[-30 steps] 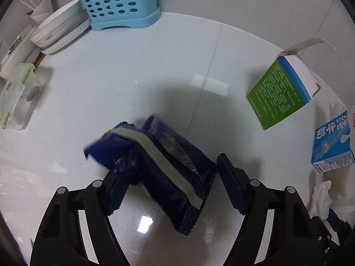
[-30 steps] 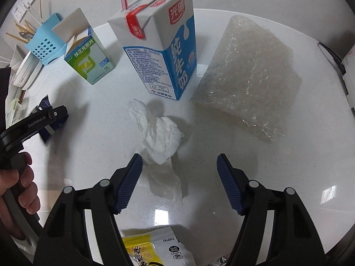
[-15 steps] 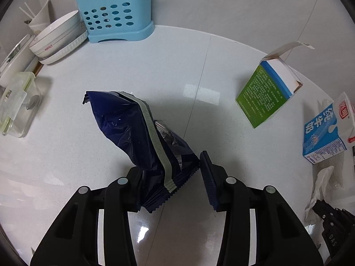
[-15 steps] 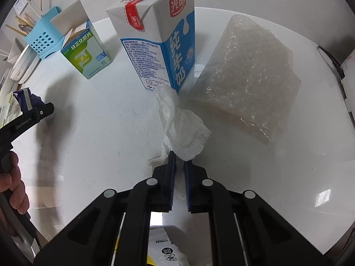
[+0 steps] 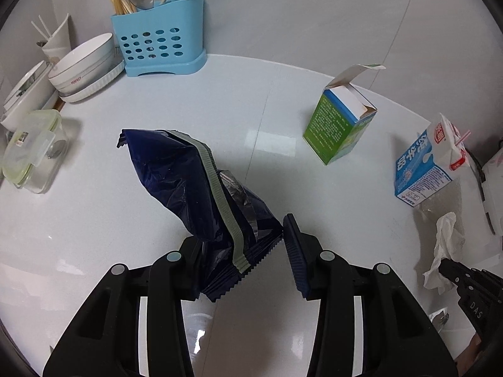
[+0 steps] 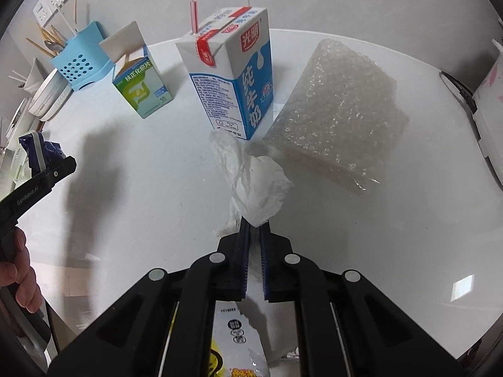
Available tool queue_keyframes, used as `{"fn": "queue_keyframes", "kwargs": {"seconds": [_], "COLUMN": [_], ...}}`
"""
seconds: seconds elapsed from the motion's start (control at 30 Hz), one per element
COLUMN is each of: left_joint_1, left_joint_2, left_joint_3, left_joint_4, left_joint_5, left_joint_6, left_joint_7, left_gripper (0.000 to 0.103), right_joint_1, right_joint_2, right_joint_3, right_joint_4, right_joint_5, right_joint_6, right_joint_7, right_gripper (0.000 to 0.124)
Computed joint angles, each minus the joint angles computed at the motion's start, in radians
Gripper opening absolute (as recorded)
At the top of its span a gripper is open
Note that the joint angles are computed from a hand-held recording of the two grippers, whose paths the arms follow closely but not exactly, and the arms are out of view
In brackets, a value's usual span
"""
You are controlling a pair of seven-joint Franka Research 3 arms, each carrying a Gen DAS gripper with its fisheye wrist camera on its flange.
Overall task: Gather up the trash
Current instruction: 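Carry the blue bag and tissue down over the wastebasket with both tools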
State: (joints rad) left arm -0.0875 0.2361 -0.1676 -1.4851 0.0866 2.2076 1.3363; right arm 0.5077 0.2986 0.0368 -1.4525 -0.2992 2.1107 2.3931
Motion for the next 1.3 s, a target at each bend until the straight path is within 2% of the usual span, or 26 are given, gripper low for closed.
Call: {"fn": "queue_keyframes", "kwargs": {"seconds": [0.43,0.73,1.3], "left_joint_1": [-0.002,-0.026,-0.095], "left_joint_2": [-0.194,-0.335,-0.597], "left_joint_3": [-0.004,0.014,0.077], "left_joint_4": [-0.207,-0.345,-0.577], "left_joint_5": [-0.074,-0.161,-0.260], "left_joint_6": [0.065,0.099,0.093], "left_joint_7": [0.085,0.181,0.297], "left_gripper": [0.042,0.042,0.042], "right_joint_1": [0.006,0.014,0.031], "right_joint_2": [-0.104,-0.203,-0.342], "right_joint_3": [0.032,0.074,0.180], "right_joint_4": [-0.121,-0.217,-0.354], "right_joint_5": [-0.022,-0.084,-0.171], "right_joint_6": [0.075,0.072,0.049], "right_joint_7": [0.075,0.165,0.332], "right_gripper": [0.006,0.006,0.006]}}
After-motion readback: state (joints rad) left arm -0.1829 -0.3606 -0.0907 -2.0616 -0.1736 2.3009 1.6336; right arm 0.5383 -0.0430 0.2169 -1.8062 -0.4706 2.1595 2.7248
